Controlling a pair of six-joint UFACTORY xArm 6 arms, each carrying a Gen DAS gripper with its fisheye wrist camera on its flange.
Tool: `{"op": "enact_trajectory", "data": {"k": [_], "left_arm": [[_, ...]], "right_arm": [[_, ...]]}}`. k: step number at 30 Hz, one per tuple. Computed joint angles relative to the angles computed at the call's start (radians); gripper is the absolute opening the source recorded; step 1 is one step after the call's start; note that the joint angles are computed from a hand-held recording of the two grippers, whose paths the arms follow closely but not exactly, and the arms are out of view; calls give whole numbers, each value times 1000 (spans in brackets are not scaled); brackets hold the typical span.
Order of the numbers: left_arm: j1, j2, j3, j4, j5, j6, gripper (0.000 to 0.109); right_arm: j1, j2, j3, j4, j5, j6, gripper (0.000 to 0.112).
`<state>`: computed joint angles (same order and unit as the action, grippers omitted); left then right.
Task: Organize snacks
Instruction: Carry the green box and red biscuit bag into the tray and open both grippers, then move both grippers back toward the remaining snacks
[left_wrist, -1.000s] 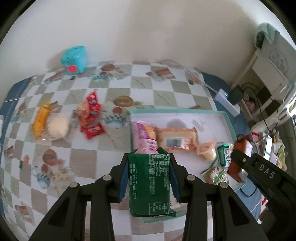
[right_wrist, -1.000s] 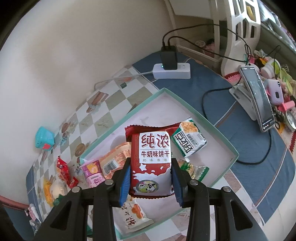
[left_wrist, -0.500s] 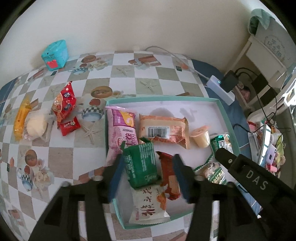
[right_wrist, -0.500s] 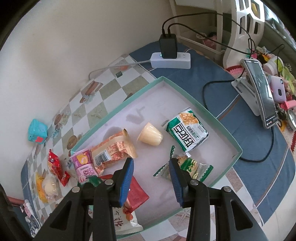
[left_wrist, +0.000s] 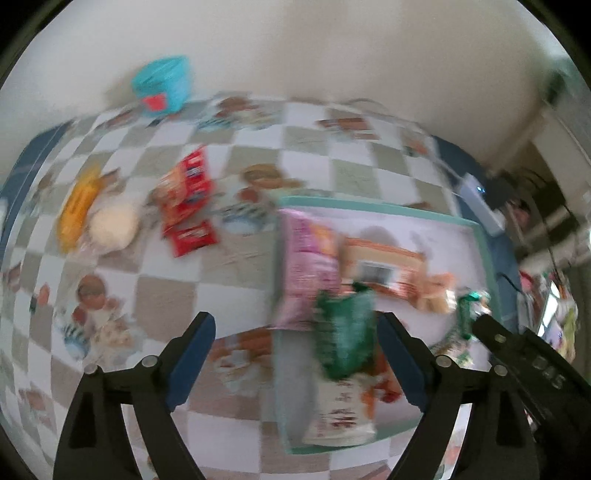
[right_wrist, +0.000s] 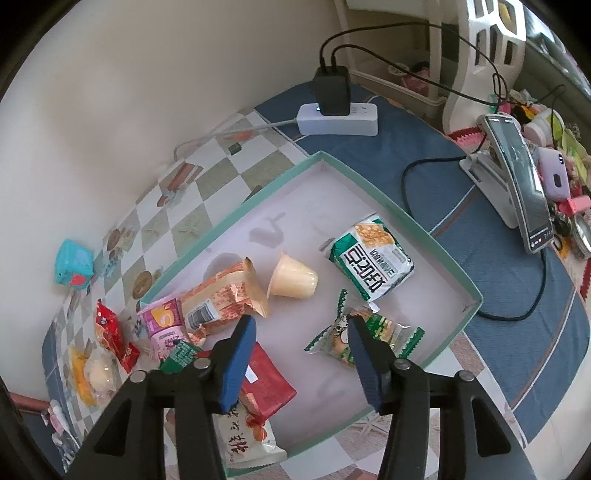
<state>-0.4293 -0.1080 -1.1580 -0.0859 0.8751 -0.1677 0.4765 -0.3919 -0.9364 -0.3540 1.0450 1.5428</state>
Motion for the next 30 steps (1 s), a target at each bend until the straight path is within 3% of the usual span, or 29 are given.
{"op": "enact_trajectory", "data": {"k": [5, 8, 16, 19, 30], "left_arm": [[91, -2, 5, 17, 8, -74, 90], [147, -12, 12, 29, -1, -106, 95], [273, -12, 2, 151, 2, -202, 95], [309, -12, -2, 184, 11, -196, 95], [419, -33, 7, 223, 1, -194, 95]], "right_arm": [[6, 14, -14, -4, 6, -9, 63], [13, 39, -36, -6, -4, -32, 75], [50, 117, -109, -13, -43, -97, 77], [61, 145, -127, -4, -80, -119, 89], [113, 248, -214, 10, -123, -176, 89]]}}
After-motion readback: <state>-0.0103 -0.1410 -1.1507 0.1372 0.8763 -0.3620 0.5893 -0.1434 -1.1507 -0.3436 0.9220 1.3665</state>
